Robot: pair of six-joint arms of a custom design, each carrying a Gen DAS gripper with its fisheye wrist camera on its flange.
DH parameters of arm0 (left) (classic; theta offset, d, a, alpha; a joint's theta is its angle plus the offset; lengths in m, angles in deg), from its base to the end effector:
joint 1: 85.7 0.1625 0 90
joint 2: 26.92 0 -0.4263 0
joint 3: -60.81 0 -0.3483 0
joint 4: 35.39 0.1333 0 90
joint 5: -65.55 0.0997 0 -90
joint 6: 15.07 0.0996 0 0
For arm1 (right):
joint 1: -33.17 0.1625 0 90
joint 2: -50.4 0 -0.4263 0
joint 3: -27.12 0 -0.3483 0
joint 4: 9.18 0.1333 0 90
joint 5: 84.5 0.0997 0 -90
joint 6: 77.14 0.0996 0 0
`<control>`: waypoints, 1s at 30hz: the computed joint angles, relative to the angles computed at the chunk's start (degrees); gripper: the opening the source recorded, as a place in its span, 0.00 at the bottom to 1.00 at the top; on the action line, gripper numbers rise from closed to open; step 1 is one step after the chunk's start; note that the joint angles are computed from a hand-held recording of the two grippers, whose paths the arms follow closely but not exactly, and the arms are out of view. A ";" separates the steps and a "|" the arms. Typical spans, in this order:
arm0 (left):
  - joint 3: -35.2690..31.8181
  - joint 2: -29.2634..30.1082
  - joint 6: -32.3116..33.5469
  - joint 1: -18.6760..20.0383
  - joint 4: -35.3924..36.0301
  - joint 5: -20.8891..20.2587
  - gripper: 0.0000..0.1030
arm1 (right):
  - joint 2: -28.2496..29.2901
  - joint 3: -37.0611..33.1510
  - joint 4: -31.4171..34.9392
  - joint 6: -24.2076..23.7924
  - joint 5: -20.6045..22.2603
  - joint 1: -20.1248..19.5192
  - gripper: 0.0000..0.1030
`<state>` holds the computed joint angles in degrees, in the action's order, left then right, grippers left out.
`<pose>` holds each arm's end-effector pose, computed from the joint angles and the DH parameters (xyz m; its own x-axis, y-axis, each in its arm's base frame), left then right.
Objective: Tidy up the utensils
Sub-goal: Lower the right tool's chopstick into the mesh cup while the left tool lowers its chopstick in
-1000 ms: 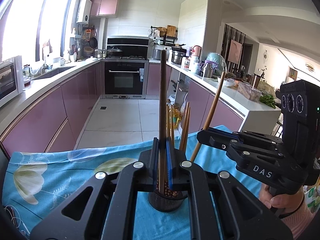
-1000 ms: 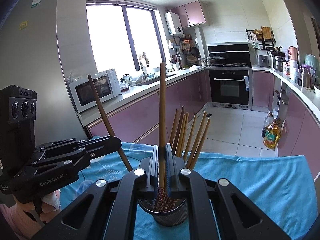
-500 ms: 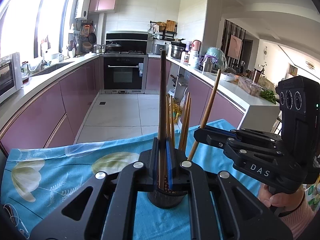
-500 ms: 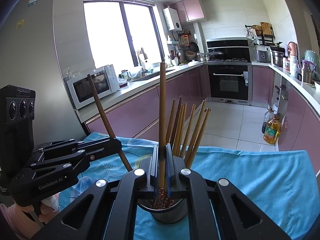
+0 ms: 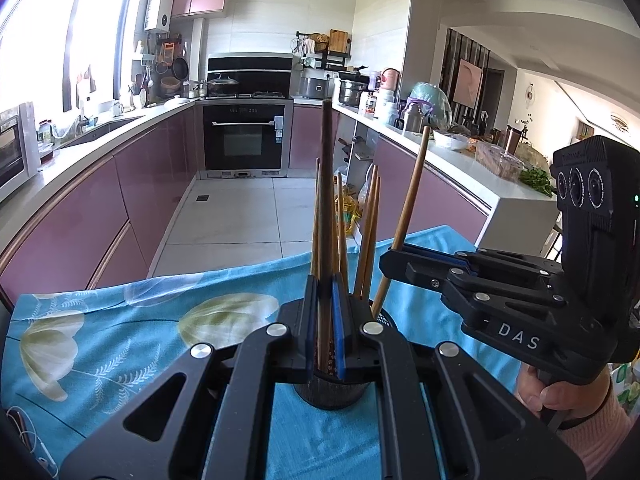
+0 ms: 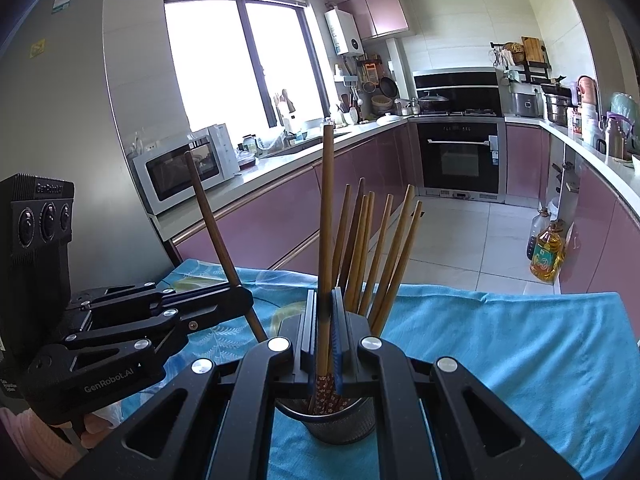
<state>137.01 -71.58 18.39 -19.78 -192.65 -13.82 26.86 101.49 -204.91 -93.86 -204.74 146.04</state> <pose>-0.1627 -0.7358 0.2587 -0.6026 0.6612 -0.4468 0.7953 0.4515 -0.4045 0.3636 -0.6482 0.0948 -0.8514 -0.1104 0.5127 -0.4891 0.5200 -0.7002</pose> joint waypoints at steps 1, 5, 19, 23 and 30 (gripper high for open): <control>-0.23 0.12 -0.04 -0.06 0.26 0.12 0.07 | 0.01 0.04 -0.03 0.01 0.15 -0.07 0.05; -0.37 0.27 0.06 -0.06 0.66 0.45 0.07 | 0.03 0.00 0.31 0.26 0.42 -0.35 0.06; -3.18 0.63 -0.97 0.02 5.68 -0.47 0.07 | 0.07 -0.14 1.52 0.90 0.90 -0.75 0.06; -5.42 0.97 -1.78 -0.10 8.72 -0.12 0.07 | 0.09 -0.24 1.78 1.04 1.05 -0.92 0.06; -8.32 2.46 -1.94 -0.04 12.29 0.88 0.07 | 0.28 -0.50 2.39 1.36 1.17 -1.25 0.06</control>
